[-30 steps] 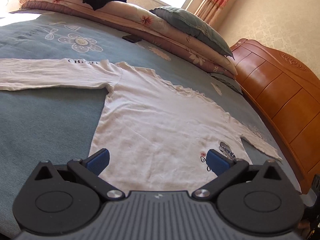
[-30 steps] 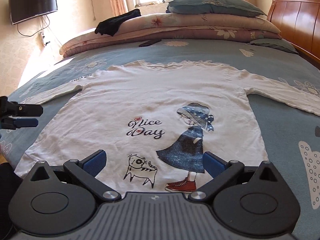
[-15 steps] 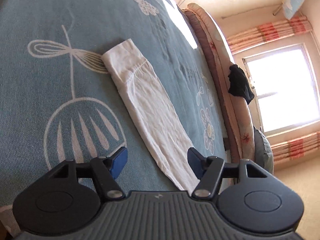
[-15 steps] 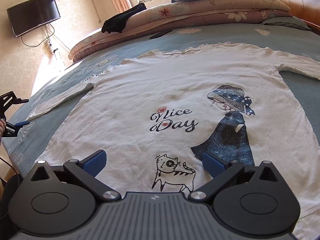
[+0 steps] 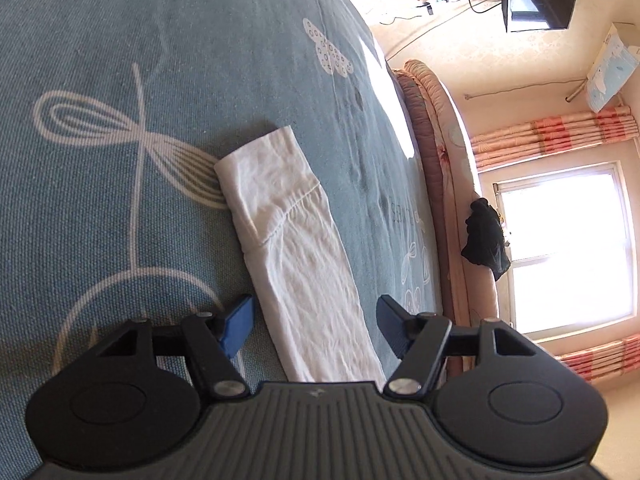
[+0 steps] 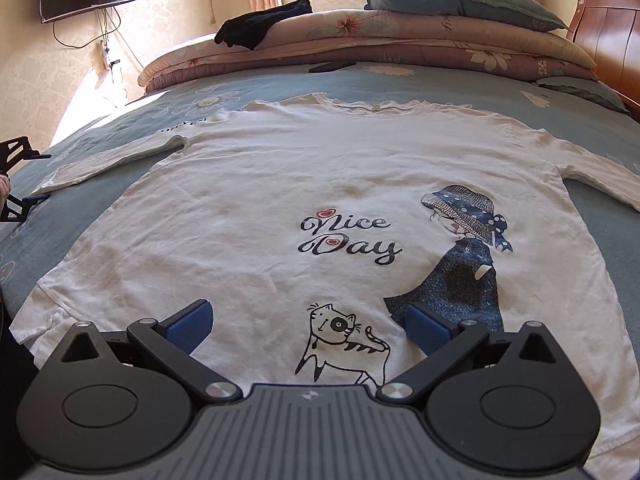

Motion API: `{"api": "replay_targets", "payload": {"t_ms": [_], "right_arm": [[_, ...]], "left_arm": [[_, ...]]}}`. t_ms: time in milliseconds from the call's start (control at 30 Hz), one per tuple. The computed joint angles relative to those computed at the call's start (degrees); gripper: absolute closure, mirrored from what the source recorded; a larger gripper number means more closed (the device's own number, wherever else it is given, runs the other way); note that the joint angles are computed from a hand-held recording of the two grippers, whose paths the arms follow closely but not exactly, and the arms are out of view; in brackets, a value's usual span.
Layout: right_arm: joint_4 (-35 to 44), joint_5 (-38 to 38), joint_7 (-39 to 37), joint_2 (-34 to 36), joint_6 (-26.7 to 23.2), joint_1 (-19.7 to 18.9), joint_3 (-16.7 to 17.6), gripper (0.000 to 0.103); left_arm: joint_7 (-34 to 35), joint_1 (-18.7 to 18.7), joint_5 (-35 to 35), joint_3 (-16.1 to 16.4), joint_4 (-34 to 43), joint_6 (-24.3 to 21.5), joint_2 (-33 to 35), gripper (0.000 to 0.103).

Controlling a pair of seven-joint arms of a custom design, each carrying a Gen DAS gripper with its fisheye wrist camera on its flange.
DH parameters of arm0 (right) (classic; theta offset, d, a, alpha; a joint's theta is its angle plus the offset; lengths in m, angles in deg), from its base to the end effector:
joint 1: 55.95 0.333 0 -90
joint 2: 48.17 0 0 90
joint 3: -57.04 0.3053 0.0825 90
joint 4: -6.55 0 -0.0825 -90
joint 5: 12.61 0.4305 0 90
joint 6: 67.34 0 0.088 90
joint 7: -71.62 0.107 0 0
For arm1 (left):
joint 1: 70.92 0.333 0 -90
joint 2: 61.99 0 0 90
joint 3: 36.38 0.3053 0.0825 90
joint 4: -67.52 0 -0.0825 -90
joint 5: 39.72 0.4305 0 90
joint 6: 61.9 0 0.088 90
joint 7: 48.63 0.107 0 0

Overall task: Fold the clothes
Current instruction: 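Move the open left gripper to the white sleeve cuff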

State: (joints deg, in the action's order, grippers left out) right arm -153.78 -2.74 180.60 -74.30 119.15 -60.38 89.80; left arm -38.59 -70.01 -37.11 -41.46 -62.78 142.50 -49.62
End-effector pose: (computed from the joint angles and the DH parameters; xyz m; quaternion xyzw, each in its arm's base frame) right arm 0.4058 0.1875 0.3795 -0.6541 0.6258 -0.2374 0.3523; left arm 0.6065 -0.0484 0.3486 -0.8493 0.1229 -0.5130 0.0213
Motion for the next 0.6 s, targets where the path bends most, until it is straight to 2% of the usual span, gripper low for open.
{"api": "replay_targets", "payload": {"t_ms": [400,600], "right_arm": [[0.4,-1.5,0.7,-0.4,-0.5,-2.8,3.0,0.0],[0.6,-2.9,1.8,-1.0,-1.1,-5.0,5.4,0.0]], "left_arm": [[11.3,-5.5,-15.2,3.5,1.8,3.0,2.0,0.036],[22.4,-10.2,-25.9,6.8,5.1,-0.4,2.8,0.039]]}}
